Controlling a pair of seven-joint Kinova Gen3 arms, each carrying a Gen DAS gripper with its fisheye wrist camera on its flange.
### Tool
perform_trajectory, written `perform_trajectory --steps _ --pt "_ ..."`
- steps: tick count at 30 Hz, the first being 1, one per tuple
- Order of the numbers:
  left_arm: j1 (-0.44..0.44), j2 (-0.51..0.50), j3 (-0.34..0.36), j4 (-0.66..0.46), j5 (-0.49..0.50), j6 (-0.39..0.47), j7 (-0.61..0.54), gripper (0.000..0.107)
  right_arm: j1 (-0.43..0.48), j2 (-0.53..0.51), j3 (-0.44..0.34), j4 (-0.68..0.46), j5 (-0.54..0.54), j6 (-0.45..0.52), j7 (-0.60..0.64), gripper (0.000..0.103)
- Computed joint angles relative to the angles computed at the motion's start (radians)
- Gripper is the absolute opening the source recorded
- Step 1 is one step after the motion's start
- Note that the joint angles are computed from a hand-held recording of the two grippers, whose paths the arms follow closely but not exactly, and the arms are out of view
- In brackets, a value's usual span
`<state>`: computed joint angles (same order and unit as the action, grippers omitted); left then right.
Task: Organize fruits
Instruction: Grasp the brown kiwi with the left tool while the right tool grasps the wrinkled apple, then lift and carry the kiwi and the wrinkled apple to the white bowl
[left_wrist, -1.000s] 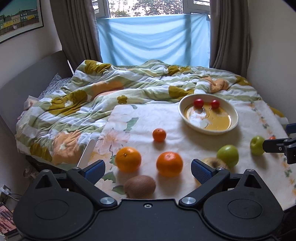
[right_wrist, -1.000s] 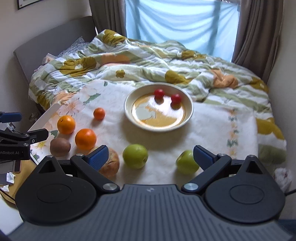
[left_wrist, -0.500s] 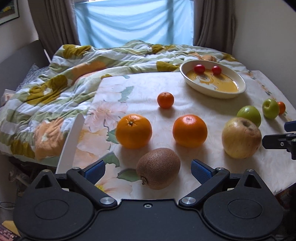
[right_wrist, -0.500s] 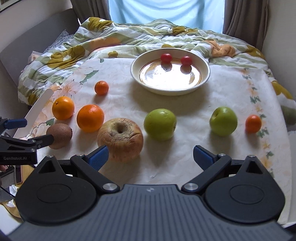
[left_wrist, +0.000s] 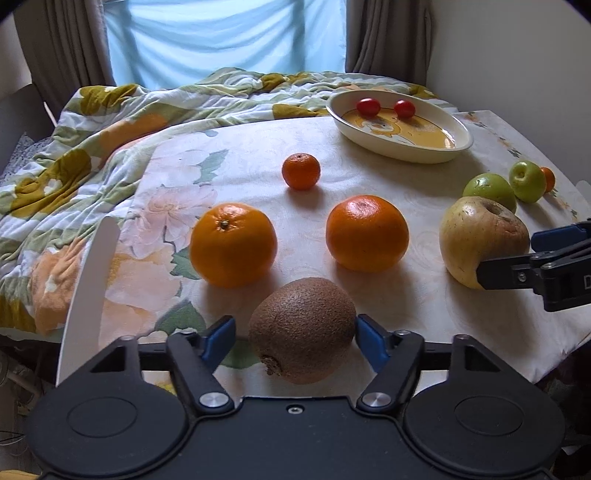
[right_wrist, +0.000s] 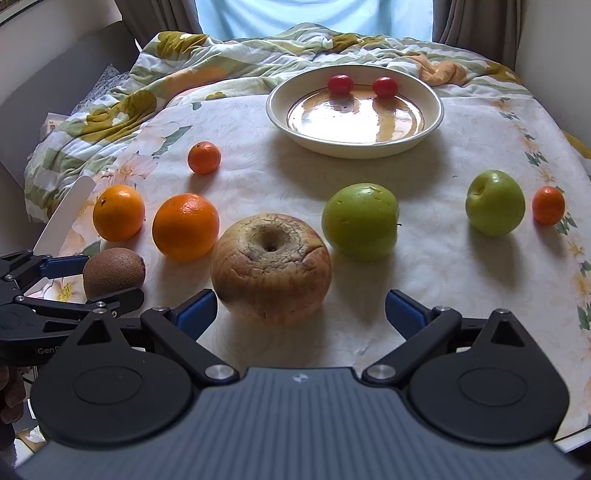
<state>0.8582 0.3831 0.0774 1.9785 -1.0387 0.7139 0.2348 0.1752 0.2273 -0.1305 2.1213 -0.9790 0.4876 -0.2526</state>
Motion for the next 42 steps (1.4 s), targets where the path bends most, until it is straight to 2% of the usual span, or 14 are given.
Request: perform_trajectory --steps 2,6,23,27,29,32,42 --pt "-0.005 -0.005 -0.003 0.009 -0.01 -0.026 0.008 0.064 -0.002 0.003 -0.008 0.003 -0.011 -0.005 0.01 0.103" --pt "-0.001 0.005 0.004 -0.007 0.003 -0.002 -0.024 0.064 -0.004 0.016 -0.017 -0.001 -0.034 -0.005 0.022 0.103" --pt "-0.003 -0.009 -0.003 0.002 0.025 -0.014 -0.023 0.063 -0.013 0.051 -0.047 -0.011 -0.101 -0.018 0.07 0.103" --pt "-0.003 -0.017 -0.002 0.007 0.023 -0.013 -0.011 0.063 -0.03 0.04 -0.048 -0.001 -0.105 -0.06 0.073 0.09" --pt "-0.005 -0.02 -0.001 0.009 0.02 -0.013 -0.007 0.063 -0.023 0.046 -0.046 -0.016 -0.075 -0.037 0.045 0.09" --pt "-0.007 -0.026 0.003 0.012 0.017 -0.011 -0.002 0.063 -0.031 0.038 -0.054 -0.009 -0.057 -0.06 0.037 0.09" --pt "-0.014 -0.06 0.027 0.016 0.012 0.019 0.0 0.063 -0.026 0.013 -0.06 -0.005 -0.079 -0.032 0.045 0.09"
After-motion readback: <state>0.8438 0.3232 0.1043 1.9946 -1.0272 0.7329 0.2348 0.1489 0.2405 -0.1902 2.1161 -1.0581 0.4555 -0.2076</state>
